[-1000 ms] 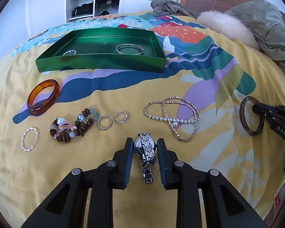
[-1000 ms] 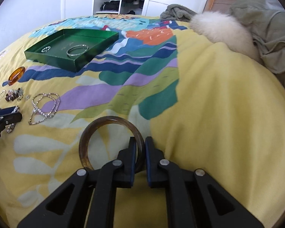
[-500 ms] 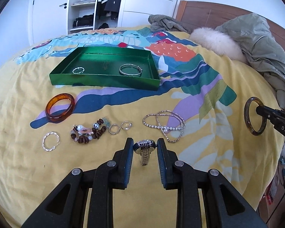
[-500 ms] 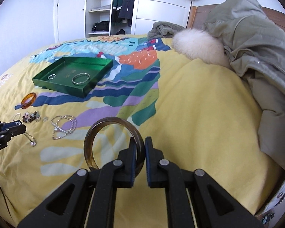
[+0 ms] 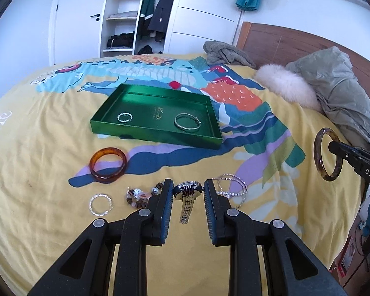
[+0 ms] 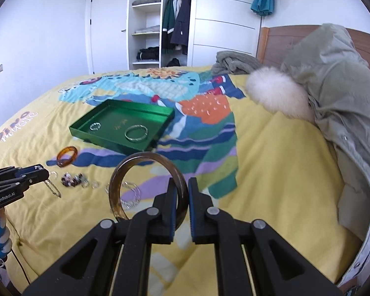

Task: Organize jewelry
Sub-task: 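Carry the bangle and watch into the green tray and open both tools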

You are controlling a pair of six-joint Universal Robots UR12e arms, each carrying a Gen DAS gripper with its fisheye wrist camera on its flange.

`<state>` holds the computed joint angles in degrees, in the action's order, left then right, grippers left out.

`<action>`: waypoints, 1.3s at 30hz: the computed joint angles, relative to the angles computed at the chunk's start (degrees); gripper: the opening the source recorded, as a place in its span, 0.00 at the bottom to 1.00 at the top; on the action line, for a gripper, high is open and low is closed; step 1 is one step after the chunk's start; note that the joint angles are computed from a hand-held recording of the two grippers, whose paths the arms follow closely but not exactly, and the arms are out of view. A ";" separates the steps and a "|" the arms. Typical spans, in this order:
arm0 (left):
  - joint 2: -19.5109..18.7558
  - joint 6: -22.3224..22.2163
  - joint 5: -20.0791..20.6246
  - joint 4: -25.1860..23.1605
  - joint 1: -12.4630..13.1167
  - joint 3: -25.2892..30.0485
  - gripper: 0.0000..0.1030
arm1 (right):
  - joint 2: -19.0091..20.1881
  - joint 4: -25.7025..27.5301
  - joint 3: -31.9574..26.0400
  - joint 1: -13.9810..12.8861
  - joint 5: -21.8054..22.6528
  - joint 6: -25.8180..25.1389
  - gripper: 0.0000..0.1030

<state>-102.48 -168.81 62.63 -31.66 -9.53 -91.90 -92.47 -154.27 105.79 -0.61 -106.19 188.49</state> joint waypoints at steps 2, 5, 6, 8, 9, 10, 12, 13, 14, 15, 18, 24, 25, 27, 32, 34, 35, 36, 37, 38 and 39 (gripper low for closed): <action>-0.36 -0.13 0.59 0.55 0.09 0.98 0.24 | 0.76 -0.64 -1.19 0.09 1.00 -0.17 0.08; -1.29 -0.62 1.13 0.75 0.20 3.06 0.24 | 2.26 -1.05 -3.45 0.08 2.18 -1.00 0.08; -1.83 -0.84 1.42 0.73 0.13 4.00 0.24 | 2.87 -1.11 -4.30 -0.04 2.82 -1.21 0.08; -3.04 -1.20 1.94 0.74 -0.04 6.03 0.24 | 4.31 -1.22 -6.18 -0.33 4.04 -1.38 0.08; -3.72 -1.36 2.20 0.56 -0.17 7.11 0.24 | 5.03 -1.27 -7.05 -0.49 4.52 -1.41 0.08; -4.46 -1.47 2.59 0.35 -0.30 8.23 0.24 | 5.91 -1.24 -8.08 -0.70 5.02 -1.39 0.08; -6.34 -1.77 3.85 -0.28 -0.76 10.94 0.24 | 7.83 -1.19 -10.26 -1.18 6.07 -0.76 0.08; -7.26 -1.80 4.40 -0.69 -0.94 12.22 0.24 | 8.84 -1.28 -11.36 -1.51 6.84 -0.19 0.08; -8.33 -1.87 4.92 -1.26 -1.18 13.69 0.24 | 9.74 -1.43 -12.27 -1.80 7.41 0.33 0.08; -9.35 -1.97 5.31 -1.92 -1.36 15.10 0.24 | 10.96 -1.54 -13.47 -2.09 7.87 0.70 0.08; -12.85 -2.20 6.70 -4.07 -2.10 19.81 0.24 | 14.39 -1.35 -16.70 -2.85 8.77 1.21 0.08; -19.36 -2.00 9.17 -8.78 -3.60 28.09 0.24 | 21.74 0.56 -23.14 -4.22 12.32 3.07 0.08; -20.28 -1.76 9.69 -9.37 -3.86 29.12 0.24 | 22.79 0.98 -24.00 -4.30 12.72 3.35 0.08; -21.87 -1.35 10.53 -10.78 -4.21 30.92 0.24 | 25.05 2.01 -25.91 -4.60 13.93 4.07 0.08; -24.89 -0.73 12.53 -13.88 -4.99 34.25 0.24 | 29.02 5.28 -29.42 -4.93 15.23 4.93 0.08; -25.61 -0.67 13.06 -14.46 -5.20 34.96 0.24 | 30.24 7.13 -30.63 -5.17 15.59 5.05 0.08; -25.90 -0.59 13.39 -14.78 -5.29 35.27 0.24 | 30.72 7.97 -31.10 -5.25 15.47 5.08 0.08; -26.28 -0.54 13.92 -15.09 -5.42 35.68 0.24 | 31.16 8.98 -31.59 -5.46 15.84 5.29 0.08; -26.73 -0.61 14.54 -15.45 -5.59 36.25 0.24 | 31.55 9.98 -32.08 -5.62 16.18 5.44 0.08; -27.09 -0.75 14.97 -15.89 -5.69 36.74 0.24 | 31.84 10.92 -32.44 -5.66 15.98 5.42 0.08; -27.42 -0.96 15.43 -16.33 -5.78 37.16 0.24 | 32.16 11.82 -32.82 -5.67 15.58 5.27 0.08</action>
